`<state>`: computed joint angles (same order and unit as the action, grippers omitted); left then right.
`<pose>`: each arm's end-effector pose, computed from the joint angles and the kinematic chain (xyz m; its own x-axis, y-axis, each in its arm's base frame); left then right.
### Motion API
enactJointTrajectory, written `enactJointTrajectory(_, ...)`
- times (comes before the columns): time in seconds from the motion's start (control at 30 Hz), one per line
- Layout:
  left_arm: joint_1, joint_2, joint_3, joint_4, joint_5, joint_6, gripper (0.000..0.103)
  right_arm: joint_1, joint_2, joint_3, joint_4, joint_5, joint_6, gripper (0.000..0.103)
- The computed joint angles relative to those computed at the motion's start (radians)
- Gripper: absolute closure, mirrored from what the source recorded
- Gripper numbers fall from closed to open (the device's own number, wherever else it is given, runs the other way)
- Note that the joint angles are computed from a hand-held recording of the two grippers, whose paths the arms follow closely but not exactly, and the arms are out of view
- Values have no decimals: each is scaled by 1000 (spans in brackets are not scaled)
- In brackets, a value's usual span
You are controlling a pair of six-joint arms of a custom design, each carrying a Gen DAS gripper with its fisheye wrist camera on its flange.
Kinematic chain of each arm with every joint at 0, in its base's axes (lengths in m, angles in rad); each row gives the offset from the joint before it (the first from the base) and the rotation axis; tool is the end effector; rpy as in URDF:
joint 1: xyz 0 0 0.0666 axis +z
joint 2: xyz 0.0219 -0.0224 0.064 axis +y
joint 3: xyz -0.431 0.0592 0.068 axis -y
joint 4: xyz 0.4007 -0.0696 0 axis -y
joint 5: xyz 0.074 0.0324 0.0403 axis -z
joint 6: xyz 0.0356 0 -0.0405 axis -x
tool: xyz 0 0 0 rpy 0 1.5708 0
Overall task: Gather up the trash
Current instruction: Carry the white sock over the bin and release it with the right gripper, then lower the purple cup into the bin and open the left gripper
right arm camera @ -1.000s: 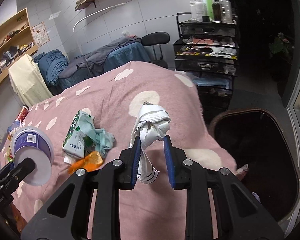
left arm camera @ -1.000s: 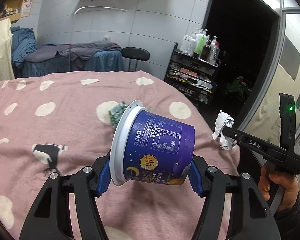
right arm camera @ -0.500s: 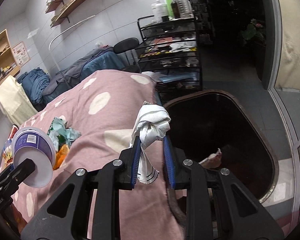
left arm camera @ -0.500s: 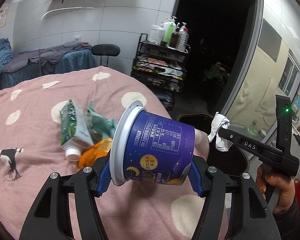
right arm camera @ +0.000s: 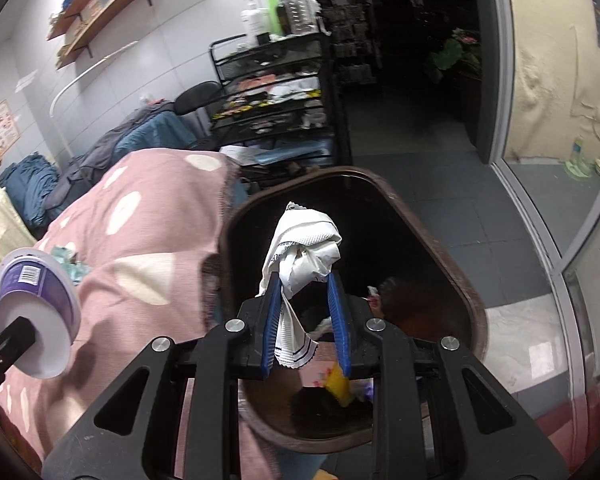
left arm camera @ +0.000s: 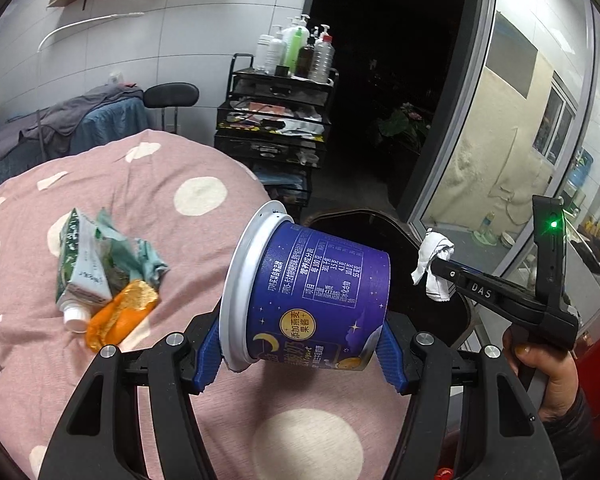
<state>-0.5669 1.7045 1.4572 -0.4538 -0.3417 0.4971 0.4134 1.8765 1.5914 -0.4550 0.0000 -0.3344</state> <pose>0.5269 -0.3218 0.3811 -0.6166 -0.1401 -0.7747 -0.0046 0.9847 -0.1744 0.6245 0.2735 0.3344 -0.7152 0.0447 -0.6975 -0.1768 0.9539 0.2423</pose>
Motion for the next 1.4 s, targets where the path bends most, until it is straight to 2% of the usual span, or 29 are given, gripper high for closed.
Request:
enactJointTrajectory(0.43,-15,55,72,-26,2,-51,42,-33,80,50,-72,37,-2,77)
enactJointTrajectory(0.5,-15,61,81,-27,4,-54,42,-35,86,51,-76,38,-8,70)
enactJointTrajectory(0.57,-17,63,85,-24,2,-62,42,-36,82,35,-55,32,-25,41)
enactJointTrajectory(0.6,-19,65,89,-24,1,-66,42,-36,81,28,-45,30,-30,38)
enactJointTrajectory(0.93,-35,121,170,-47,9,-117,42,-40,49,-15,-6,21,-43,32)
enactJointTrajectory(1.03,-34,142,197,-61,30,-120,42,-42,34,-28,5,41,-54,31)
enactJointTrajectory(1.13,-34,170,235,-80,47,-130,42,-48,14,-52,31,66,-76,24)
enactJointTrajectory(1.4,-47,269,372,-163,72,-171,42,-72,-27,-87,67,136,-117,21)
